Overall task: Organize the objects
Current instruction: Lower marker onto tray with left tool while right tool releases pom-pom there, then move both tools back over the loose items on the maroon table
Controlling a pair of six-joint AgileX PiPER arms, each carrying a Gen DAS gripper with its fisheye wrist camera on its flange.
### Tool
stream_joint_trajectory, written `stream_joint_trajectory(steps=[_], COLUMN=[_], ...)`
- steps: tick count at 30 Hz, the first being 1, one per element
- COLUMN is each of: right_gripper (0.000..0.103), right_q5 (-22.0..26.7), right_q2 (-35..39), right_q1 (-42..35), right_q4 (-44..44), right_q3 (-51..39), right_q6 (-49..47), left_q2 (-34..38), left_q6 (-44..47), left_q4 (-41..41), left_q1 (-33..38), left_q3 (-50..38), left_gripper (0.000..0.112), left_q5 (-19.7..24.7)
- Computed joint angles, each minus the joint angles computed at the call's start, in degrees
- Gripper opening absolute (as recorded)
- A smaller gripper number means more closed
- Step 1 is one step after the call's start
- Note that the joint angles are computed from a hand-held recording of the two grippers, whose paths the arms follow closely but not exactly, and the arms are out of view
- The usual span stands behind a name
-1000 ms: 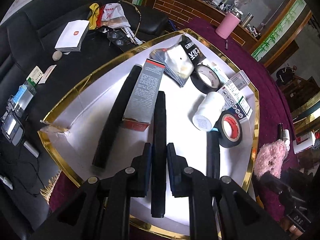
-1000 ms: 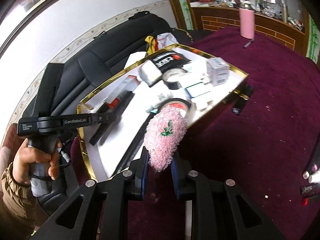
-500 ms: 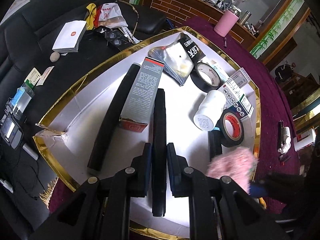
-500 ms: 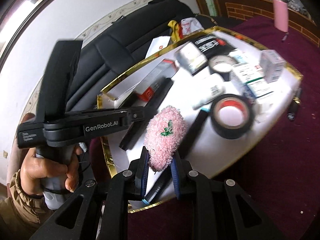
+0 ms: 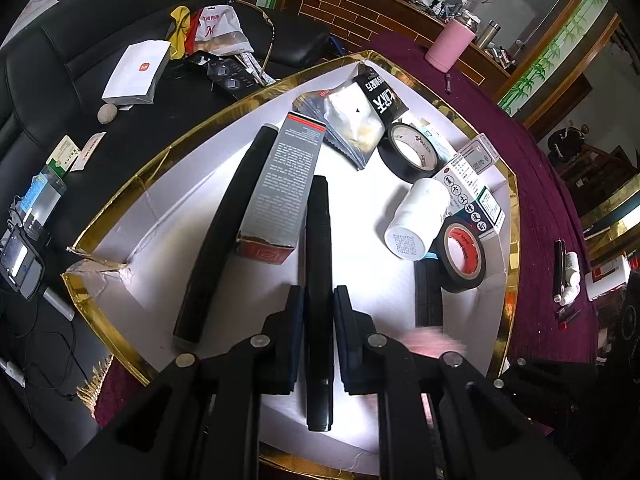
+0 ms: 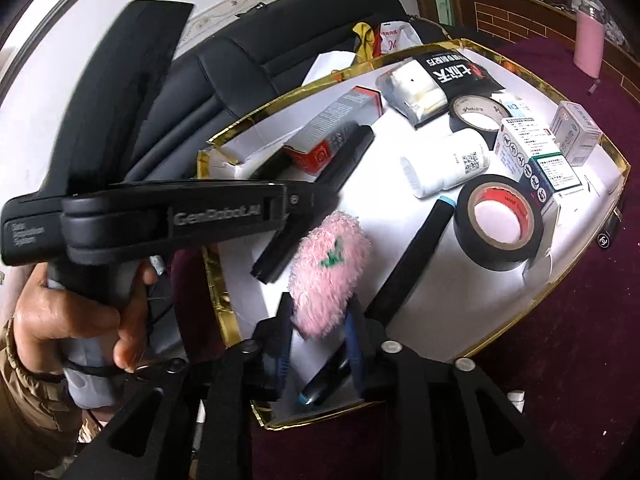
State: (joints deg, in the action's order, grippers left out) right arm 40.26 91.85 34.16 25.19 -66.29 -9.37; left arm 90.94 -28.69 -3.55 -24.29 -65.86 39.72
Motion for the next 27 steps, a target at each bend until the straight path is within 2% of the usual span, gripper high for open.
stream_joint_trajectory(steps=[1, 5, 10, 17, 25, 27], right_gripper=[0.036, 0.067, 0.067, 0.067, 0.070, 0.074], right_q5=[0.08, -1.22, -2.27, -2.38, -3.65, -4.23], right_q2=[-0.40, -3.45, -8.00, -11.45, -14.51, -15.10], right_q1=[-0.17, -1.08, -2.82, -3.63, -5.63, -5.73], right_q4=[0.51, 2.34, 5.34, 2.37, 0.83, -0.12], right_q3=[0.27, 2.94, 6.86, 8.30, 11.67, 12.25], right_q6=[-0.35, -1.05, -3.24, -0.14, 2.13, 3.10], left_q2=[-0.04, -0.44, -1.38, -1.92, -3.74, -3.86], left_q6=[0.14, -1.14, -1.31, -4.85, -8.19, -9.02], left_q4=[-0.10, 1.23, 1.25, 4.41, 6.84, 7.68], left_q1=[0.10, -0.42, -1.13, -3.24, -5.82, -6.69], left_q3=[0.03, 0.02, 0.41, -0.05, -0.33, -0.70], left_gripper=[0.014, 0.015, 0.015, 0.016, 0.032, 0.041], left_q5=[0.01, 0.55, -0.10, 0.78, 1.59, 1.98])
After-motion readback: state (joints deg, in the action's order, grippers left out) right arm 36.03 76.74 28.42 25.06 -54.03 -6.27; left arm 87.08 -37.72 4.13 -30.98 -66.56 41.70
